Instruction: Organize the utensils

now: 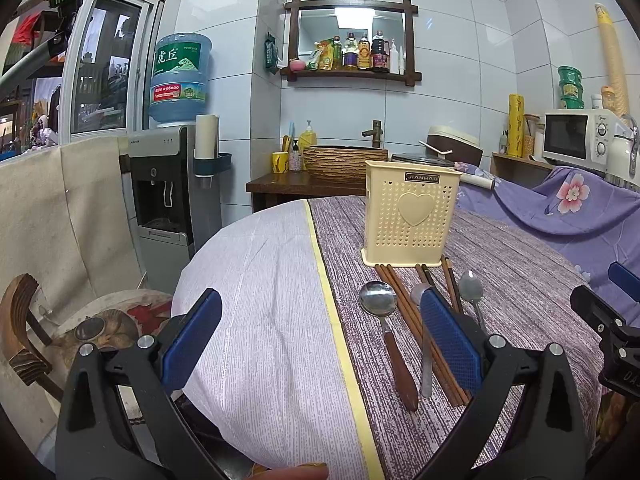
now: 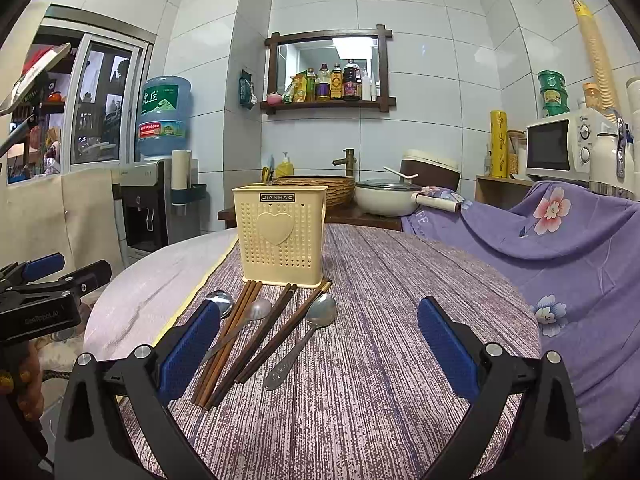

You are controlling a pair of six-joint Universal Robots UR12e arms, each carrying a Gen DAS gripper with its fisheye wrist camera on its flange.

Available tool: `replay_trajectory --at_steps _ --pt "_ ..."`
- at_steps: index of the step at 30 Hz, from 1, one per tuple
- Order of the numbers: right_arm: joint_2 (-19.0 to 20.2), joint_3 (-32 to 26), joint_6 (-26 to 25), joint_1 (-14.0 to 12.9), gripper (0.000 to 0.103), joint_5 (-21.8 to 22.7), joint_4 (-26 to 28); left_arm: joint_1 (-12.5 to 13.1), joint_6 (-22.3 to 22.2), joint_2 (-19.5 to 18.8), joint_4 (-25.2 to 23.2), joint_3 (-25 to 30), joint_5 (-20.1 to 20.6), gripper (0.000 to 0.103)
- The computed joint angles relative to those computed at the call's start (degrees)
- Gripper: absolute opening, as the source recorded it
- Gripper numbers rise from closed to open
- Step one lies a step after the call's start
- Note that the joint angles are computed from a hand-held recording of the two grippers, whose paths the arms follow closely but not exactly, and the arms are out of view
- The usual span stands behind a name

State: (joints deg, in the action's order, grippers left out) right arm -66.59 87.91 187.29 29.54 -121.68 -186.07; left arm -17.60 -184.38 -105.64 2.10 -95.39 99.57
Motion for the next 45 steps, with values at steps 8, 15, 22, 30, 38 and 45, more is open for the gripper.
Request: replay_trajectory --at_steps 8,15,22,30,38,45 --pt "0.0 0.0 0.1 0.0 0.097 0.2 0.2 0.0 0.0 0.0 0.0 0.0 0.0 0.098" --pt "0.0 0.0 0.2 0.0 0.097 0.2 0.3 0.0 -0.2 0.0 -0.1 -0.1 -0.1 0.098" --pt "0.1 -0.1 0.3 0.0 0.097 0.2 0.4 0.0 -0.3 0.0 -0.1 -0.1 -0.1 0.098" --pt "0.1 -0.1 0.3 0.0 0.097 0.2 0.5 0.0 -0.5 -0.1 -0.4 0.0 0.0 0.098" --pt "0.2 -0.2 0.7 0.0 0.097 0.2 1.2 0.0 -0.7 -0.1 -1.1 0.2 0.0 0.098" --pt "0.1 -0.3 1.2 -0.1 0.097 0.1 2.3 0.1 -0.9 -0.3 -2.0 0.5 -0.2 0.098"
